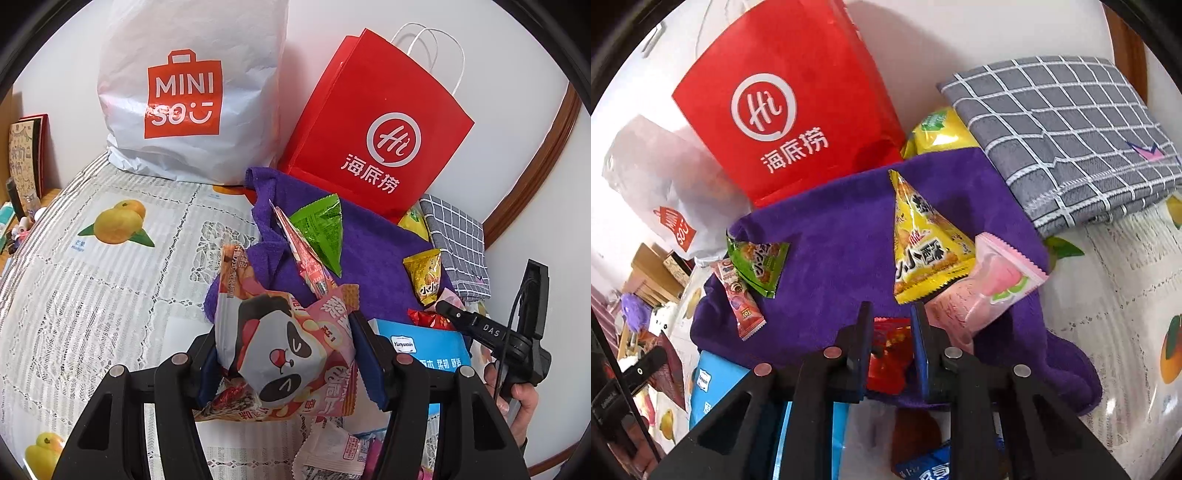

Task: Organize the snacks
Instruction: 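Lower the red pack onto the towel, open the right gripper and press it flat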

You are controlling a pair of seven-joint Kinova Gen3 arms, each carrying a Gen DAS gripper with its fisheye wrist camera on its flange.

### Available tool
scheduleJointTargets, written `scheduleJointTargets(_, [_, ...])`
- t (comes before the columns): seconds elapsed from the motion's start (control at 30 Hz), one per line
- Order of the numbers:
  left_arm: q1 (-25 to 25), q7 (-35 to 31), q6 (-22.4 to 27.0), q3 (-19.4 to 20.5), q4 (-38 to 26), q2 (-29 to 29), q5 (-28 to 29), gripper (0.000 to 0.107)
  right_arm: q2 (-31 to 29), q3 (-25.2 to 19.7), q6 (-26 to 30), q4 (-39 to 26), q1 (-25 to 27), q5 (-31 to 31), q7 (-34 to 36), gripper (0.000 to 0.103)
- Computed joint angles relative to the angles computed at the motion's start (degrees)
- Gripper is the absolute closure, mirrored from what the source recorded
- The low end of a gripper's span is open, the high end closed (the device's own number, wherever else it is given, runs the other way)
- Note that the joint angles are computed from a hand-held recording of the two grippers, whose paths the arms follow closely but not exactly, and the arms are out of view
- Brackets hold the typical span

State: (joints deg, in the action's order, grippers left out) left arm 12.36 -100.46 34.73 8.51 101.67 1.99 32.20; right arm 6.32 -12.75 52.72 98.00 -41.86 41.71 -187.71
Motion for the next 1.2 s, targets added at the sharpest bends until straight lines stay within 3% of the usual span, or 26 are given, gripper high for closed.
scheduleJointTargets(0.03, [0.0, 0.0, -0.1, 0.0, 0.1, 0.0, 0.0, 0.048, -0.6, 0.0, -0.9, 0.2, 0.5, -1.1, 1.0, 0.078])
scheduleJointTargets(0.13, [0.1, 0.0, -0.2, 0.0, 0.1, 0.1, 0.0, 0.048, -1.9, -0.7, -3.1, 0.4, 2.2, -3.7, 4.5, 0.052])
scheduleJointTargets(0.17, [0.0, -0.3, -0.1, 0.0, 0.1, 0.1, 0.3, 0.048, -1.8, -0.5, -2.5, 0.1, 1.7, -3.4, 4.4, 0.048])
scheduleJointTargets(0.3, [0.0, -0.3, 0.0, 0.1, 0.0, 0.2, 0.2, 0.048, 1.1, -0.9, -1.1, -2.4, 2.7, -7.2, 8.3, 0.048])
scheduleJointTargets(0.4, [0.0, -0.4, 0.1, 0.1, 0.0, 0.3, 0.3, 0.048, 2.4, 1.2, 1.5, -3.7, -0.6, -5.3, 8.2, 0.054])
scheduleJointTargets(0.53, [-0.1, -0.8, 0.1, 0.1, 0.0, 0.3, 0.7, 0.048, 1.5, 1.1, -0.5, -2.0, -0.7, -3.6, 5.7, 0.058])
scheduleJointTargets(0.8, [-0.1, -2.2, -0.6, 0.0, 0.7, -0.2, 1.7, 0.048, 0.2, -0.2, 2.0, 1.1, -3.1, 8.8, -6.4, 0.058])
scheduleJointTargets(0.93, [0.1, -1.7, -0.5, 0.0, 0.5, 0.0, 1.1, 0.048, 2.1, -0.2, 4.8, -0.6, -2.8, 7.5, -4.5, 0.057])
scheduleJointTargets(1.03, [0.0, -1.9, -0.6, 0.0, 0.5, 0.0, 1.4, 0.048, 2.0, 0.1, 6.0, -1.1, -3.4, 7.5, -4.2, 0.044])
scheduleJointTargets(1.2, [0.2, -1.7, -1.3, 0.2, 0.6, 0.2, 0.7, 0.048, -0.2, -1.2, 9.4, -0.1, -5.4, 12.6, -8.4, 0.041])
